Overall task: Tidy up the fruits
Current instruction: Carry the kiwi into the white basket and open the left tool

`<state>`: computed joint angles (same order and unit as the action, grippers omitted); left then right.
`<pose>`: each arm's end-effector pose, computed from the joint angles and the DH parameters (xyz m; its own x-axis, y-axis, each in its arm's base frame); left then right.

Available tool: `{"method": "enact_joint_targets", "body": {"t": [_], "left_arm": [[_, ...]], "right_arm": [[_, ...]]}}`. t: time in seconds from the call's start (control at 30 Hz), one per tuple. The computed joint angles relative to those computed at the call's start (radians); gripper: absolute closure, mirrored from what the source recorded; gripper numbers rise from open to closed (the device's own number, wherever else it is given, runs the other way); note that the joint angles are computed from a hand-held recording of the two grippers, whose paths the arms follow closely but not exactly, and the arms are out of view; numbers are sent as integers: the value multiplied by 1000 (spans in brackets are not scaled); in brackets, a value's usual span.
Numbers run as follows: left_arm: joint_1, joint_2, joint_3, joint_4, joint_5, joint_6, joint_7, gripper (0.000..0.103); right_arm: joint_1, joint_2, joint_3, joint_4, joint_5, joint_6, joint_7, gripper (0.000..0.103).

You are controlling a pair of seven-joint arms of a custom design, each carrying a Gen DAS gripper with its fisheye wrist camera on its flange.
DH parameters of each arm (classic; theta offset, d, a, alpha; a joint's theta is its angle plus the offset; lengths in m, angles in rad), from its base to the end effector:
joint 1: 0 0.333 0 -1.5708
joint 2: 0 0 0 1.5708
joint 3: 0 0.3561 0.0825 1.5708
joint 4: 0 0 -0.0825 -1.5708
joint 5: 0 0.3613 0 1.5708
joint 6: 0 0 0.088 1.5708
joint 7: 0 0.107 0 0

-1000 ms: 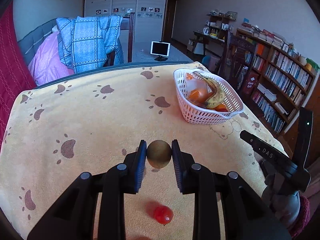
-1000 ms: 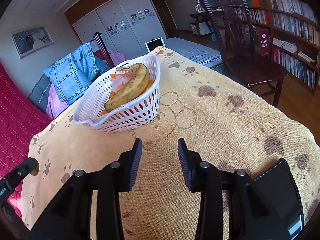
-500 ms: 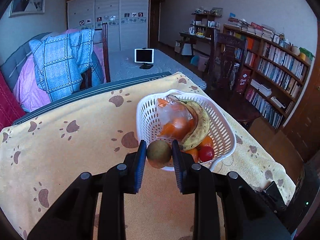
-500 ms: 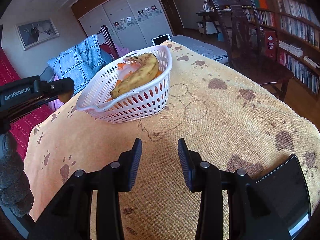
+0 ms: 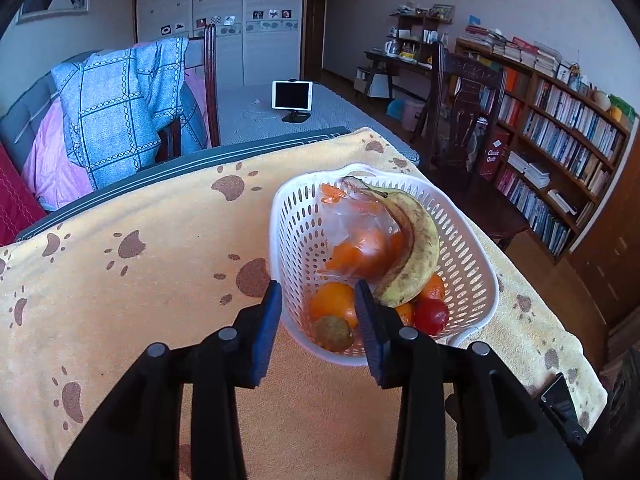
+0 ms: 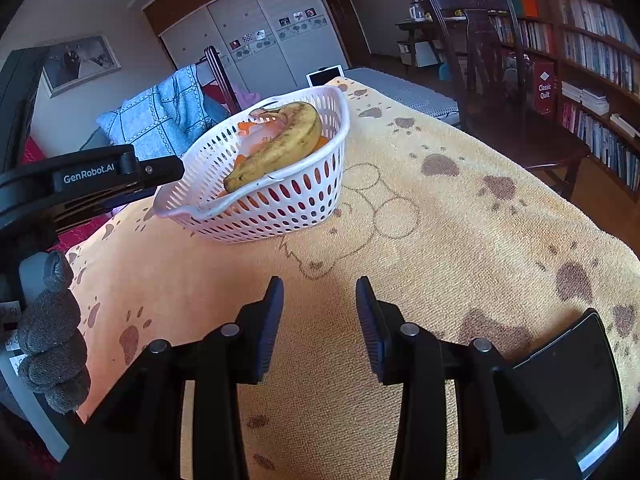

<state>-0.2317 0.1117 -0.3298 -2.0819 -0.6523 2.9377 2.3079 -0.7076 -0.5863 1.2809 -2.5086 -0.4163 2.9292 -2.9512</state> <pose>0.5256 -0.2756 0.5061 -0.6539 -0.7546 0.0543 -0.5500 0.4249 -0.7190 0.3565 0.3130 0.4362 -0.4593 -0.8128 -0.3583 -0.4679 0.5642 -0.6802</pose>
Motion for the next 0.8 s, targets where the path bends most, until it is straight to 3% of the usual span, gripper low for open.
{"method": "enact_joint_targets", "body": {"t": [0.1,0.2,0.3,0.5,0.6,0.8], "left_arm": [[10,-17,1,-6,-34,-5,18,50],[14,-36,16,-8,-63,-25,28,44],[11,-53,39,-25,-59,-7,3,22],[25,-83,78,-42,-114,-37,1,22],[30,-107,97,-58,-142,-43,16,22],[28,-154,137,-113,-183,-42,49,22]], "right_arm": [[1,1,-1,1,-3,-1,-1,64],[1,0,-1,1,-4,-1,-1,64],[1,0,-1,1,-5,-1,0,64],[-5,-2,4,4,-7,7,-7,64],[-1,-21,2,1,-4,11,-5,53],[-8,-31,12,8,2,14,-25,52]]}}
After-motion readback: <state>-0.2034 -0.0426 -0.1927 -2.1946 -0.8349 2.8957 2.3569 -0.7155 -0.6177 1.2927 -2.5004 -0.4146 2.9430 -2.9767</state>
